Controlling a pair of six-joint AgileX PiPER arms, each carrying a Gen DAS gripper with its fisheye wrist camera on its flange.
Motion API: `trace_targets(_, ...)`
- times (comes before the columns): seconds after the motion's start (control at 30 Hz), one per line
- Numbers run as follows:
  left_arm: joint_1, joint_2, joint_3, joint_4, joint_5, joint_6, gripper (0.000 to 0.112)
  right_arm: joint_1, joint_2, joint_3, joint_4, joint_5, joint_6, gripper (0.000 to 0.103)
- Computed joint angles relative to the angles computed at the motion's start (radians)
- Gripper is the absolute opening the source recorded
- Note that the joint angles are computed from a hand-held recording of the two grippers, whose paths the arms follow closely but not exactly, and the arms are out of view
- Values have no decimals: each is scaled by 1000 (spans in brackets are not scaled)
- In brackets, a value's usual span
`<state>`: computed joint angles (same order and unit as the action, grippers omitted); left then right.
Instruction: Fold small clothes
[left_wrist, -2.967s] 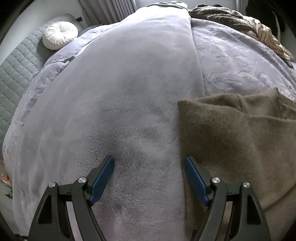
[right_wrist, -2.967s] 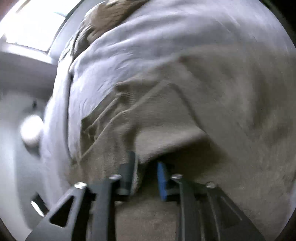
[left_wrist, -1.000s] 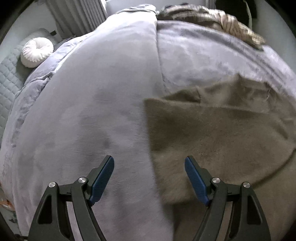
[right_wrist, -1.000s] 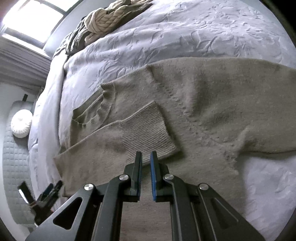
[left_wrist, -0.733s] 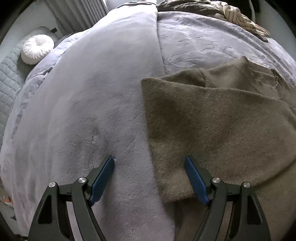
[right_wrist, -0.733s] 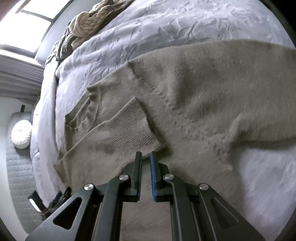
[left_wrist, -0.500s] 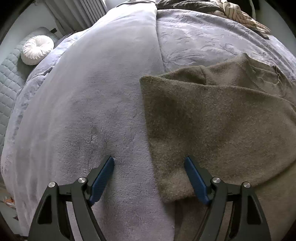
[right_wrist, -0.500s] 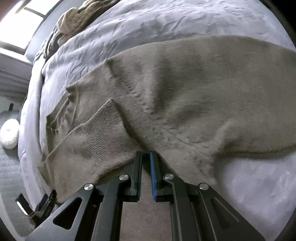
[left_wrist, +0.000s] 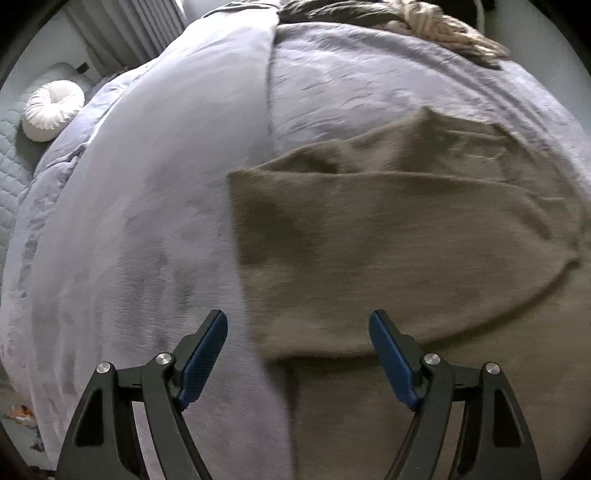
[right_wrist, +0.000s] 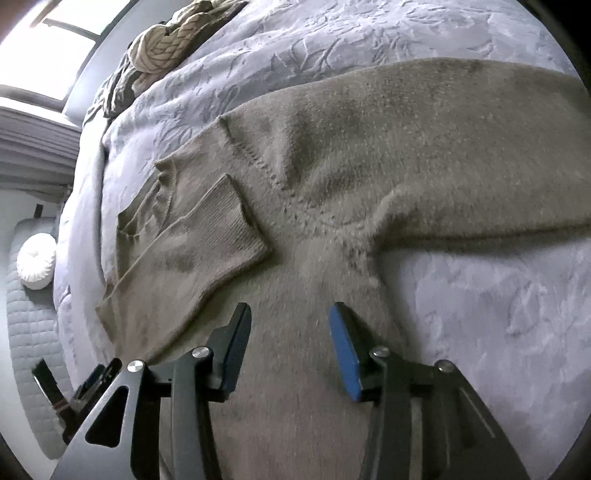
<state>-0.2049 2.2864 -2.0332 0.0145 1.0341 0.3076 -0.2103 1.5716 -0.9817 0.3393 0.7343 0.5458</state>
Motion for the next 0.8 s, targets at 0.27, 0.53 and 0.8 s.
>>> trace_targets(0.27, -62, -88, 106, -98, -5, 53, 80, -14, -53, 77, 82, -27, -53, 55)
trace_targets(0.53, -121, -128, 151, -155, 6, 60, 102, -95, -141, 152, 128, -29, -119, 69)
trace_targets(0.8, -229, -133, 162, -76, -1, -42, 102, -277, -255, 220, 103, 31, -166, 74)
